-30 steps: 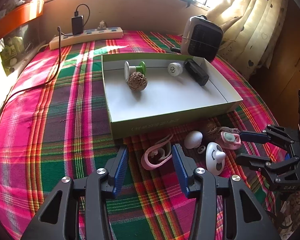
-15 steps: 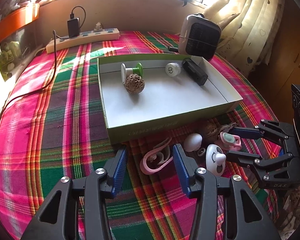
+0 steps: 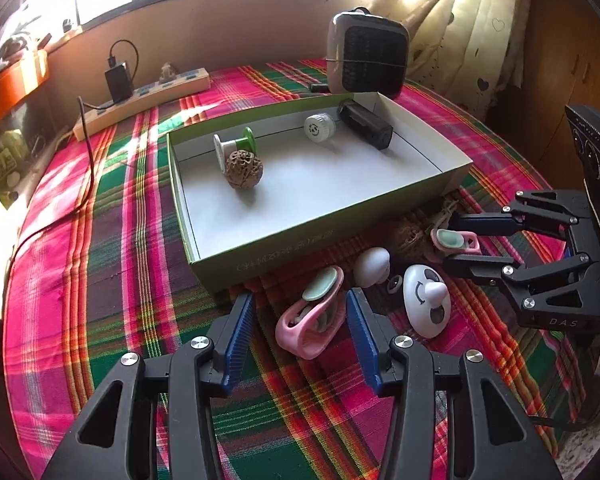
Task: Organize objects
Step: 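Grasp a pink-white clip with left tool while right tool grasps another pink clip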
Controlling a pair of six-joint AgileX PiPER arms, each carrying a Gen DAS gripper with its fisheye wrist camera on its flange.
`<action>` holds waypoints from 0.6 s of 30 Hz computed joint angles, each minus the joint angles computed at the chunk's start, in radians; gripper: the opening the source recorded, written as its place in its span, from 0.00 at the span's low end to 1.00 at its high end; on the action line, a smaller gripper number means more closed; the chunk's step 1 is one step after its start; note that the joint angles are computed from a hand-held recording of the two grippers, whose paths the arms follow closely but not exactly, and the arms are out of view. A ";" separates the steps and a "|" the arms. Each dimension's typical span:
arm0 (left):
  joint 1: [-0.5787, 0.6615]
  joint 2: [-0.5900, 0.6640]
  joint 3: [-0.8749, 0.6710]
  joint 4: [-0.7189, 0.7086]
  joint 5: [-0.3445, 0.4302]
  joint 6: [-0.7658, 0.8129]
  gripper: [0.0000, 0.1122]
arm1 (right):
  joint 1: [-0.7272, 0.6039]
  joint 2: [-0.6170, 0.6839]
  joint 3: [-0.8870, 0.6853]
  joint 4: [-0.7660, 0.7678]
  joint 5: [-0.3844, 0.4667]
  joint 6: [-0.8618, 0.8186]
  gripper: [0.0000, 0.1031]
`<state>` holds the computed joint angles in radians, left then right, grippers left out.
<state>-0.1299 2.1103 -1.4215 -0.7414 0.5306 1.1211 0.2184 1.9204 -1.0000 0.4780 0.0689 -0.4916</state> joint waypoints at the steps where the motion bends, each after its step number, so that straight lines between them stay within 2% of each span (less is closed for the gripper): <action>1: -0.005 0.001 -0.002 0.014 -0.003 -0.006 0.41 | 0.001 0.000 0.000 0.033 0.002 -0.036 0.38; 7: -0.027 0.011 -0.007 0.063 0.005 -0.025 0.41 | 0.004 0.007 -0.009 0.114 0.009 -0.125 0.38; 11: -0.035 0.009 0.003 0.063 -0.009 -0.035 0.41 | 0.020 0.010 -0.015 -0.128 0.003 0.108 0.38; 18: -0.039 0.005 0.017 0.050 -0.033 -0.047 0.40 | 0.019 0.014 -0.020 -0.116 0.004 0.104 0.38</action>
<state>-0.1690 2.1153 -1.4049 -0.6912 0.4975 1.0745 0.2373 1.9344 -1.0196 0.3617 0.0727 -0.3874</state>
